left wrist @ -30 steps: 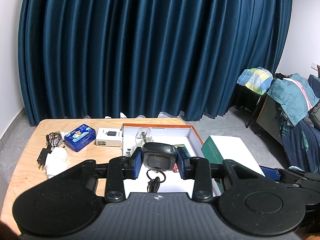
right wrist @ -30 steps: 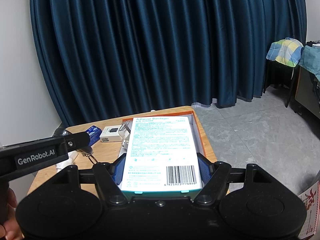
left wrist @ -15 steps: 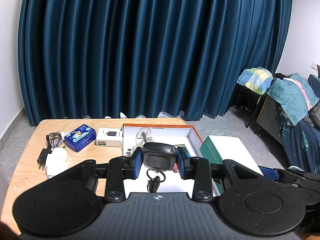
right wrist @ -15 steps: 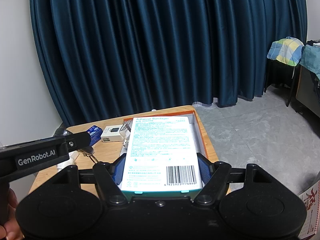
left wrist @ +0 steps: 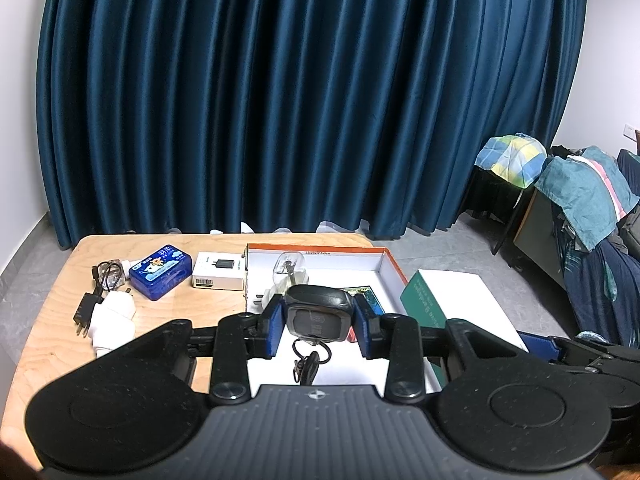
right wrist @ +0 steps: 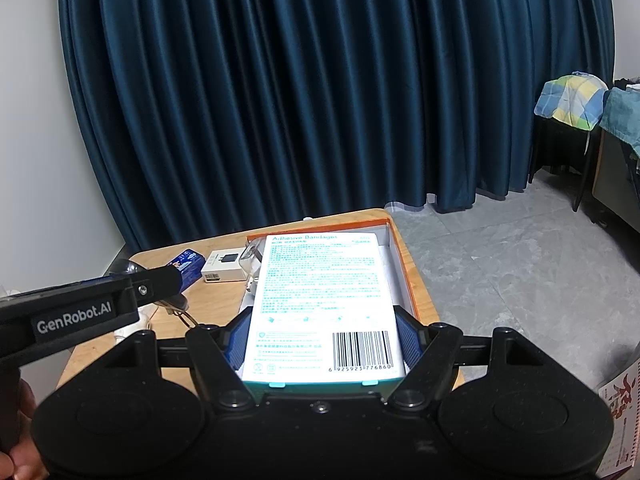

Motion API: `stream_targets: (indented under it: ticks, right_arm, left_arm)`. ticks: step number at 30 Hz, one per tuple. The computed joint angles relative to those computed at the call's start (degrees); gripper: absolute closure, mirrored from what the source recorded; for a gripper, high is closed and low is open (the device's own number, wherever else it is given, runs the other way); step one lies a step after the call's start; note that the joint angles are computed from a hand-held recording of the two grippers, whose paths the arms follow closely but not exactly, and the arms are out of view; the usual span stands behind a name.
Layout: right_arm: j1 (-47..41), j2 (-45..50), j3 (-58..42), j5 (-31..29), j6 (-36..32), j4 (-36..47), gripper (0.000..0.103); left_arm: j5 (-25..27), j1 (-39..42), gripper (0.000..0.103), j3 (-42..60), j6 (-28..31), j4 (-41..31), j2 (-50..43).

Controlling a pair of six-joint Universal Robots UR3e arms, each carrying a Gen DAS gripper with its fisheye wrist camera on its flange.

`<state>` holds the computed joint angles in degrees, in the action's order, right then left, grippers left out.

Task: Organize rigid objects
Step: 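Lower the key fob into the tray with the left tool while the right tool lowers the bandage box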

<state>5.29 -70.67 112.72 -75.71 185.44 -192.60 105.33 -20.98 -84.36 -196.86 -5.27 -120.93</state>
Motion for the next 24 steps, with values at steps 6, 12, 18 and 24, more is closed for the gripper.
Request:
stream_targets:
  ticks: [6, 12, 18, 24]
  right_arm:
    - [-0.19, -0.06, -0.33, 0.33, -0.11, 0.33, 0.019]
    - [-0.29, -0.09, -0.51, 0.43, -0.25, 0.86, 0.019]
    - [-0.28, -0.09, -0.54, 0.47, -0.22, 0.83, 0.019]
    - [-0.26, 0.07, -0.83, 0.43, -0.28, 1.23, 0.019]
  left_arm:
    - [-0.39, 0.29, 0.066, -0.03, 0.06, 0.01, -0.03]
    - [-0.44, 0.32, 0.066, -0.31, -0.39, -0.09, 0.10]
    - [-0.35, 0.36, 0.066, -0.47, -0.45, -0.06, 0.20]
    - [-0.32, 0.45, 0.066, -0.76, -0.83, 0.09, 0.23]
